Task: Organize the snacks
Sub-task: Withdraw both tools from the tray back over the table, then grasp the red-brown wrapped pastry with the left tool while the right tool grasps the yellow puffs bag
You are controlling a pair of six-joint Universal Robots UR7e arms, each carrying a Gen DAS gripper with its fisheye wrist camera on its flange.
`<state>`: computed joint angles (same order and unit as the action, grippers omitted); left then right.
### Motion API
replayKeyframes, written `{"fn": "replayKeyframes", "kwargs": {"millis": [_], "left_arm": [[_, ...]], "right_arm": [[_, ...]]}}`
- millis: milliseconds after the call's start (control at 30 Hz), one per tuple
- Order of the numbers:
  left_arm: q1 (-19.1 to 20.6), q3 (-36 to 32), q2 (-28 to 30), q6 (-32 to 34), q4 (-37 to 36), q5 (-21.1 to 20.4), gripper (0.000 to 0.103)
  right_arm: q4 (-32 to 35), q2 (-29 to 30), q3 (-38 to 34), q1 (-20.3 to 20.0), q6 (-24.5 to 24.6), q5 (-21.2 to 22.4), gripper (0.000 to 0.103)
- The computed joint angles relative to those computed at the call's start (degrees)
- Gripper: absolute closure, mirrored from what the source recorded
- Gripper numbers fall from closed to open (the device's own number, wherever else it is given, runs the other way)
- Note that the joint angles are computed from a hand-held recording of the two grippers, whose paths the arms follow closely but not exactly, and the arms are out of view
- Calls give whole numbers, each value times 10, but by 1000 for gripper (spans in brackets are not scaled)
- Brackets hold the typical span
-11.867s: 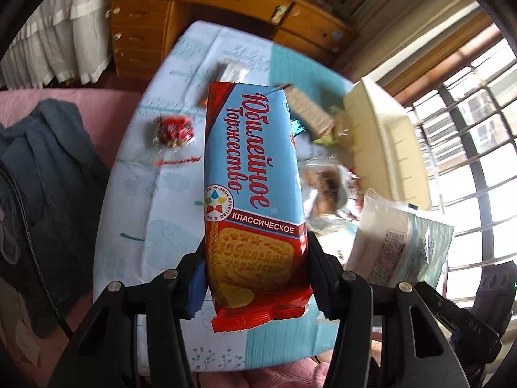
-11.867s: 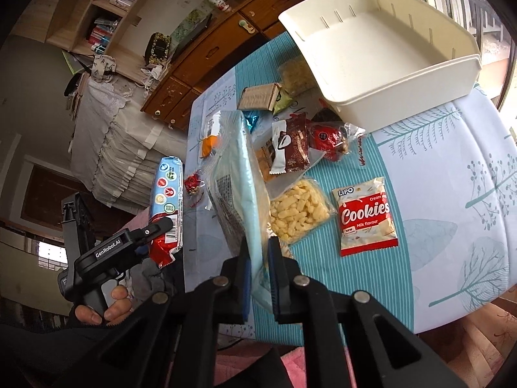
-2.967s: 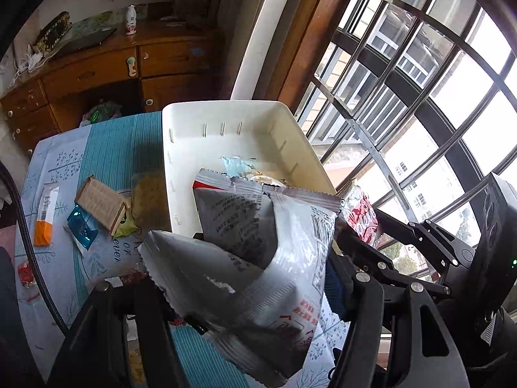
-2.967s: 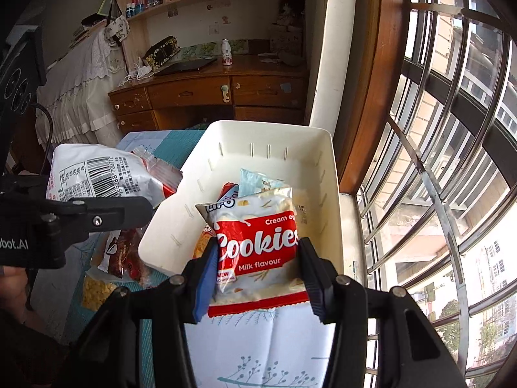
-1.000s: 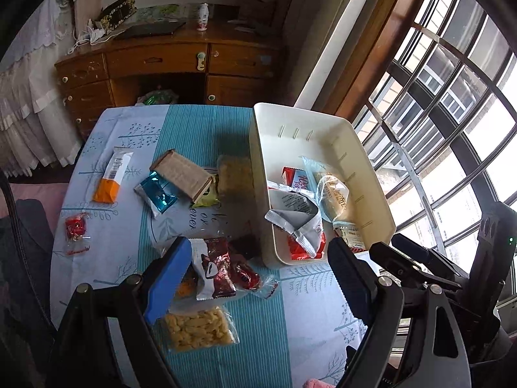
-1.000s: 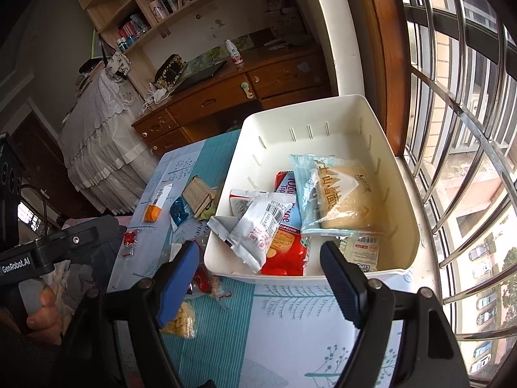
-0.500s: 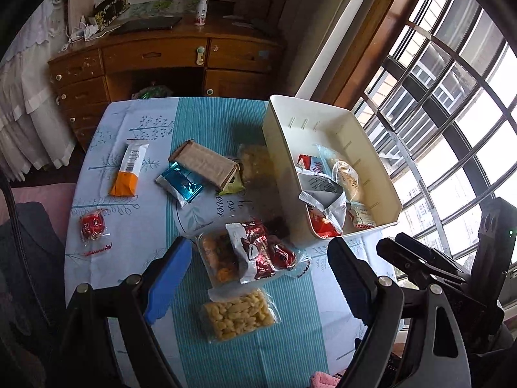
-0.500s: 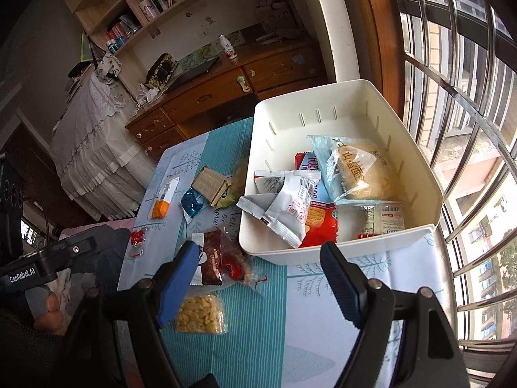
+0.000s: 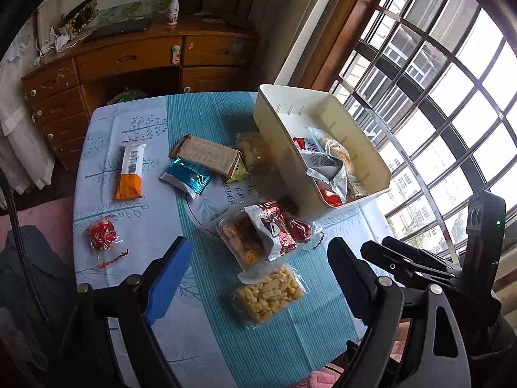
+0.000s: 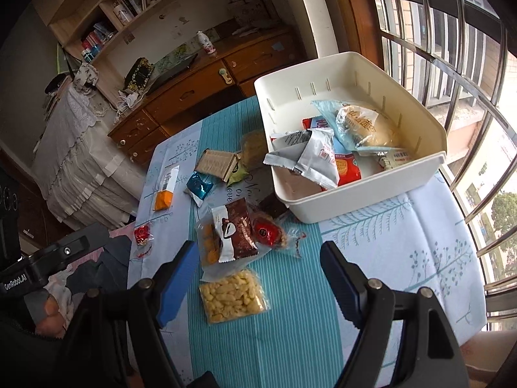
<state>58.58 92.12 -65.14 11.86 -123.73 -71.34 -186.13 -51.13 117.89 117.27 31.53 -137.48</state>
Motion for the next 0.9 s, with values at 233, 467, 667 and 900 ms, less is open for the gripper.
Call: {"fn": "replayKeyframes", "kwargs": {"millis": [233, 467, 667, 900], "left_arm": [[20, -25, 10, 26, 30, -22, 18], [31, -49, 29, 44, 44, -29, 18], [35, -80, 53, 58, 66, -40, 18], [27, -141, 104, 17, 139, -35, 18]], "right_arm": [[80, 12, -23, 9, 104, 9, 25], [140, 10, -35, -4, 197, 62, 25], [174, 8, -35, -28, 281, 121, 25], [126, 19, -25, -62, 325, 199, 25]]}}
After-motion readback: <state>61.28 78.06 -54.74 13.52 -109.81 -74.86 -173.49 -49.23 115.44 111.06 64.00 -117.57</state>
